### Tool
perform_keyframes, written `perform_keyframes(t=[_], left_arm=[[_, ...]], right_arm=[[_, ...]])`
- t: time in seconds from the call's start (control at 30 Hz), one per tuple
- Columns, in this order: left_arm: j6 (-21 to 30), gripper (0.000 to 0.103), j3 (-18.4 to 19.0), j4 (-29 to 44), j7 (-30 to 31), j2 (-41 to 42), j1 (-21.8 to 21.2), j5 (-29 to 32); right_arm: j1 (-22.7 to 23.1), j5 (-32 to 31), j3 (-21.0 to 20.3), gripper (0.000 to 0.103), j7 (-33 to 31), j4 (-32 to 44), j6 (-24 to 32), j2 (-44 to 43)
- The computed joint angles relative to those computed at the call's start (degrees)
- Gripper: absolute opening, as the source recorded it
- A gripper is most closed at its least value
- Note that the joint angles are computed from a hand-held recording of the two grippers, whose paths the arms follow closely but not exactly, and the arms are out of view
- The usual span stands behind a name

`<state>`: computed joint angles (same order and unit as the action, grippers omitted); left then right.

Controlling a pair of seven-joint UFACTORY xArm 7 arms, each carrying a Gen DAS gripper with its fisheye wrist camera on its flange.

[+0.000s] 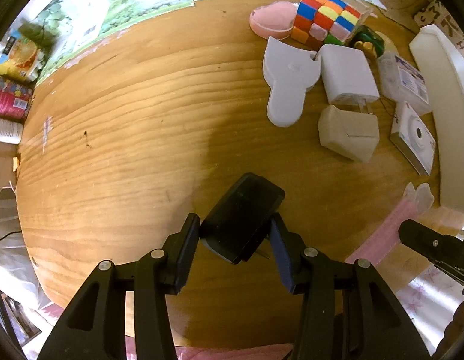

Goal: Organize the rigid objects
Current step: 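Lift the black charger with the left tool while the right tool carries the toothbrush toward the white tray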

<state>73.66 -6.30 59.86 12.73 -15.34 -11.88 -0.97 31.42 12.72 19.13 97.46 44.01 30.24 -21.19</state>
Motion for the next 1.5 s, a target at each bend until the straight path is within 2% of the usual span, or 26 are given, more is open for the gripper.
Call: perform_keyframes(t=[0.17,0.37,0.57,0.77,0.97,1.1,1.5], left_arm=[[-1.7,0.051,1.0,-3.9,2.1,-6.1,-0.2,-2.2],[-1.3,0.051,3.3,-5.1,6.2,-11.2,0.7,-4.5],[-2.9,0.051,3.4,-4.7,8.1,-13.3,0.3,-7.3],[-6.3,0.051,3.1,-4.7,9.9,-15.0,-1.2,-10.2],[-8.5,0.051,2.2,-3.8,9.1,-15.1,-2.4,-12.2],[-8.9,0.051,1.1,-2.8,7.7,-14.9,-3.7,-12.9],[-10.9,0.051,-5.6,0.7,-5.9,-13.7,-7.5,-10.8]], right_arm=[[-2.0,-6.2,3.9,0.016,5.5,1.3,0.8,-0.7],[-3.2,-13.1,7.2,0.016,11.0,3.2,3.3,-2.0],[-5.3,-21.6,10.2,0.016,13.7,7.3,9.2,-3.8],[-6.7,-27.1,11.9,0.016,12.9,11.1,16.8,-5.6],[-7.4,-29.6,12.4,0.016,9.9,12.8,23.7,-8.3],[-7.3,-29.0,11.2,0.016,6.1,11.6,26.7,-11.8],[-7.5,-21.0,4.2,0.016,-11.1,2.5,29.3,-27.1]])
